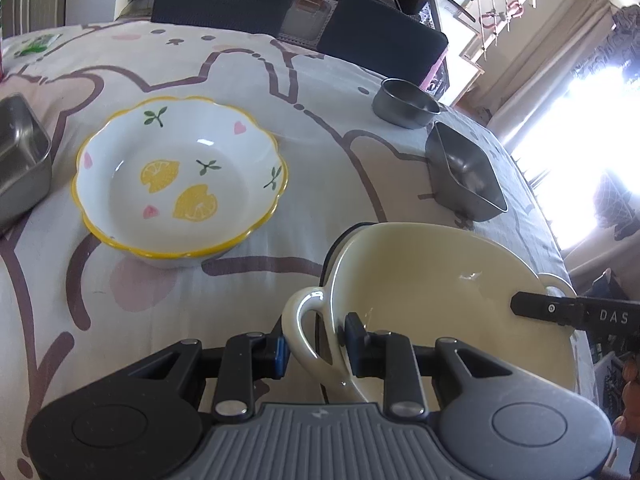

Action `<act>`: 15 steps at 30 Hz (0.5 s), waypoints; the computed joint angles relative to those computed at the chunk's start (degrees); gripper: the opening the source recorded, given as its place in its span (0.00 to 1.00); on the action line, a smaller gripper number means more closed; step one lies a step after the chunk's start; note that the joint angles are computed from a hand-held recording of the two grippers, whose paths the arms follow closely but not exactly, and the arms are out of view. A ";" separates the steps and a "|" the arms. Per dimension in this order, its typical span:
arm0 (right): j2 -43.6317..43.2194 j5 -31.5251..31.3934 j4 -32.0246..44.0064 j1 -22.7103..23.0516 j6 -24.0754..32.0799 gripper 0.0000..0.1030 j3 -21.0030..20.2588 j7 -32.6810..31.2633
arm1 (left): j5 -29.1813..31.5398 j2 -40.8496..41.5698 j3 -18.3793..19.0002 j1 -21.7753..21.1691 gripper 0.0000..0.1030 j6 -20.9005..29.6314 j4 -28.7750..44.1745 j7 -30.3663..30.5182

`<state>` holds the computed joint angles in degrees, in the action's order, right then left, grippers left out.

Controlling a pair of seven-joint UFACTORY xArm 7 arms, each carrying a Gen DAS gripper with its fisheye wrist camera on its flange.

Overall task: Organize plates and bowls
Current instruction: 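Carry the held cream bowl with both grippers beside the lemon-print bowl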

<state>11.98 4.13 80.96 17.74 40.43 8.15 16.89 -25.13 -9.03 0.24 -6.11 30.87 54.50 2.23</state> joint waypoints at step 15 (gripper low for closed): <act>2.05 9.30 1.85 -3.12 2.89 0.20 0.76 -6.77 | 0.31 0.01 -0.03 -0.12 0.29 1.08 0.28 1.14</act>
<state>14.03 13.43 82.81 14.62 43.33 8.91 10.12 -24.83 -9.01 0.21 -6.23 31.95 54.79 3.37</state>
